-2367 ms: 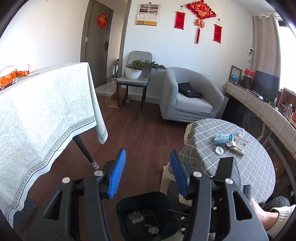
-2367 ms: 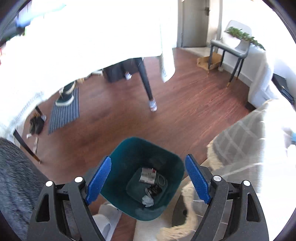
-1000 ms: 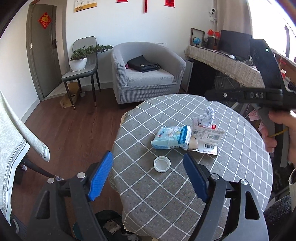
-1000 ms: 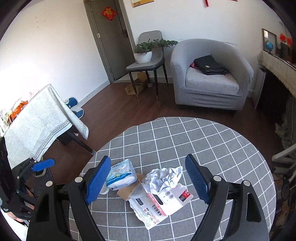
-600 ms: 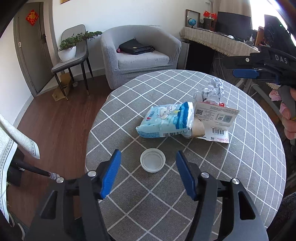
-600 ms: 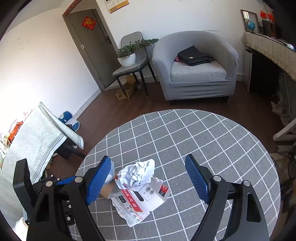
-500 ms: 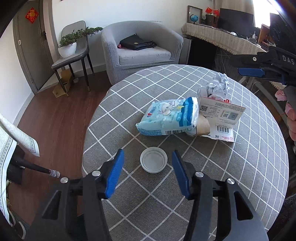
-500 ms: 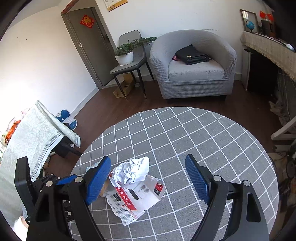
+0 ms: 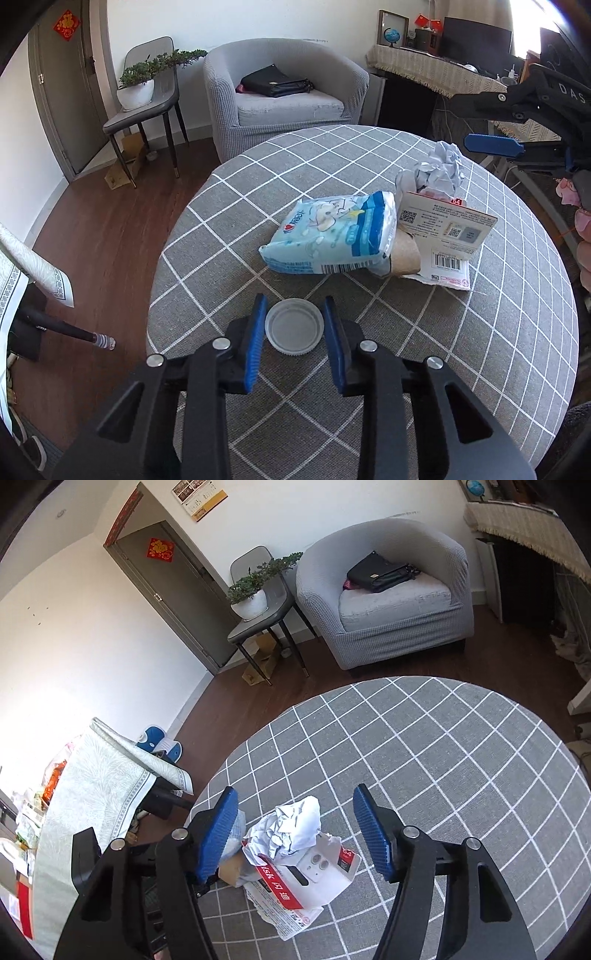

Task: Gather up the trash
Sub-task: 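Grasp the crumpled white paper with the right gripper while the left grasps the white plastic lid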

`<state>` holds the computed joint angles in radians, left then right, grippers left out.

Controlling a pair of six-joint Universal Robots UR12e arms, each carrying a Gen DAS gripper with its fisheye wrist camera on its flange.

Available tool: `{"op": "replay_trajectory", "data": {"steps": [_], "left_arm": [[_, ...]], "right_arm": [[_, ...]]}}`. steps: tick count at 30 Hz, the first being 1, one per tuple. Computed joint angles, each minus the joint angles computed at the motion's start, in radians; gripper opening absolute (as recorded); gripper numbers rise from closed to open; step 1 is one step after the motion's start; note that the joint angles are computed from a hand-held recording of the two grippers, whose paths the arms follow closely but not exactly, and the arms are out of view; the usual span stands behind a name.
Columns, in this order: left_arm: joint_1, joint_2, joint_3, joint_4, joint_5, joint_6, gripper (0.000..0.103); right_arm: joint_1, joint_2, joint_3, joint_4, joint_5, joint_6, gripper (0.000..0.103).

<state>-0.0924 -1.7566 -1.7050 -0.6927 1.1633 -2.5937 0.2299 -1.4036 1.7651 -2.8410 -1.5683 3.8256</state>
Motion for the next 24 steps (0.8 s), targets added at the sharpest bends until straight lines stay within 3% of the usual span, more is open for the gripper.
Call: {"op": "replay_trajectory", "data": {"steps": [9, 15, 20, 24], "left_arm": [[0.019, 0.018, -0.017, 0.023, -0.030, -0.026, 0.032], [0.033, 0.033, -0.024, 0.021, -0.060, -0.022, 0.032], [0.050, 0.043, -0.030, 0.039, -0.072, -0.023, 0.032], [0.063, 0.048, -0.030, 0.038, -0.081, -0.034, 0.032]], "right_arm": [[0.027, 0.031, -0.051, 0.083, -0.035, 0.002, 0.064], [0.036, 0.038, -0.062, 0.134, -0.076, 0.045, 0.053], [0.045, 0.048, -0.079, 0.188, -0.092, 0.032, 0.049], [0.052, 0.056, -0.092, 0.195, -0.109, 0.024, 0.038]]}}
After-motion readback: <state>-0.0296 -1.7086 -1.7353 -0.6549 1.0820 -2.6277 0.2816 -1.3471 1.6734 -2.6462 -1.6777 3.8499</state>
